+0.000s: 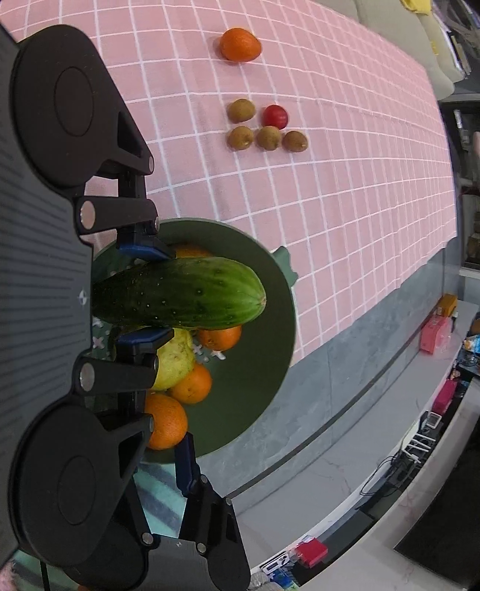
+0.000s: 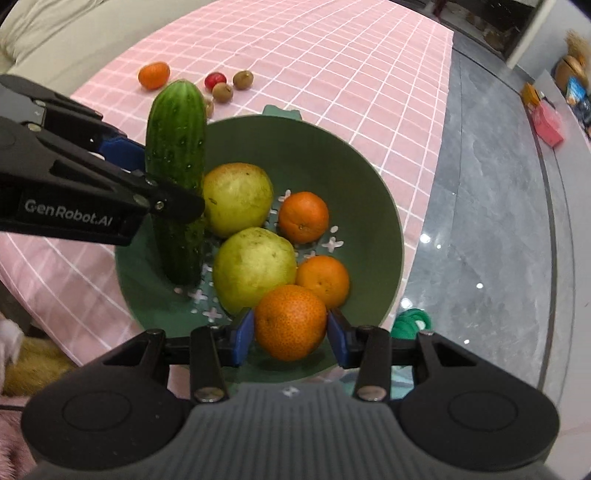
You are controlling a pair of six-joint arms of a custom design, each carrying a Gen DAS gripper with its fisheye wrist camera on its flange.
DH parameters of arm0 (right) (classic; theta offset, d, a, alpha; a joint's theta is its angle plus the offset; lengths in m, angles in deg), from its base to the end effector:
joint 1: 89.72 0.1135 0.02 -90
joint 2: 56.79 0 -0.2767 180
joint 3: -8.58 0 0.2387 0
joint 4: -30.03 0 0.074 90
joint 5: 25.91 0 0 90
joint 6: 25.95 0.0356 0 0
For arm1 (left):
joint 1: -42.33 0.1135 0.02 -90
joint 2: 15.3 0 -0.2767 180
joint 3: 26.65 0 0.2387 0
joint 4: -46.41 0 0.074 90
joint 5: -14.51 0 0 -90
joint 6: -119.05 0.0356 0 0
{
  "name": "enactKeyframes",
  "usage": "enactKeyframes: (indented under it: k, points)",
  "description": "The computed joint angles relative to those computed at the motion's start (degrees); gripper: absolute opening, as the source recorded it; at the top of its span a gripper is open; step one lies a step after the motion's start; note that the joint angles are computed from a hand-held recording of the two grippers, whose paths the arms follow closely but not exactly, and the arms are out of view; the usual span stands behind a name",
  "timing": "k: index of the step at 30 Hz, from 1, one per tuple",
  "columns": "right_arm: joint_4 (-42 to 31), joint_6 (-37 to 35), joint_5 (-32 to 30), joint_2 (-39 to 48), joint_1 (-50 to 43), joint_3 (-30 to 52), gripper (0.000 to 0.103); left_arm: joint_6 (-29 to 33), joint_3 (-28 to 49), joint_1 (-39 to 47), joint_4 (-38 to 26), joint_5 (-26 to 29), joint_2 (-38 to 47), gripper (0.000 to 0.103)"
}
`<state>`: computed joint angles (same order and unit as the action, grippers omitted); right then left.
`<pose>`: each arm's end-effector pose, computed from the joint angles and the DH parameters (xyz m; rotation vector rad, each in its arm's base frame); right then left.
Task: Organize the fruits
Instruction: 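Open both grippers to drop the cucumber and orange into the colander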
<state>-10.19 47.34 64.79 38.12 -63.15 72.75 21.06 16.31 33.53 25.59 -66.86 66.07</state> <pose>0.2547 0.1269 0.1636 -1.0333 2.6124 0.0234 0.2180 -0.0391 0.1449 0.0728 2.6157 -0.3004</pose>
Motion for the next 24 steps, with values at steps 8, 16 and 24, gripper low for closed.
enactKeyframes:
  k: [8,16,24]
  points:
    - [-1.0,-2.1,1.8,2.9,0.6,1.5,0.041,-0.5,0.2,1.2,1.5,0.8,1.7,0.043]
    - [-1.1,-2.2,3.4,4.0,1.6,2.2,0.041,-1.1,0.6,3.3,1.9,2.1,3.0,0.044]
    - [-2.1,-2.2,4.7,2.6,2.8,2.6,0.051,-0.1,0.7,2.8,0.4,1.3,1.5,0.059]
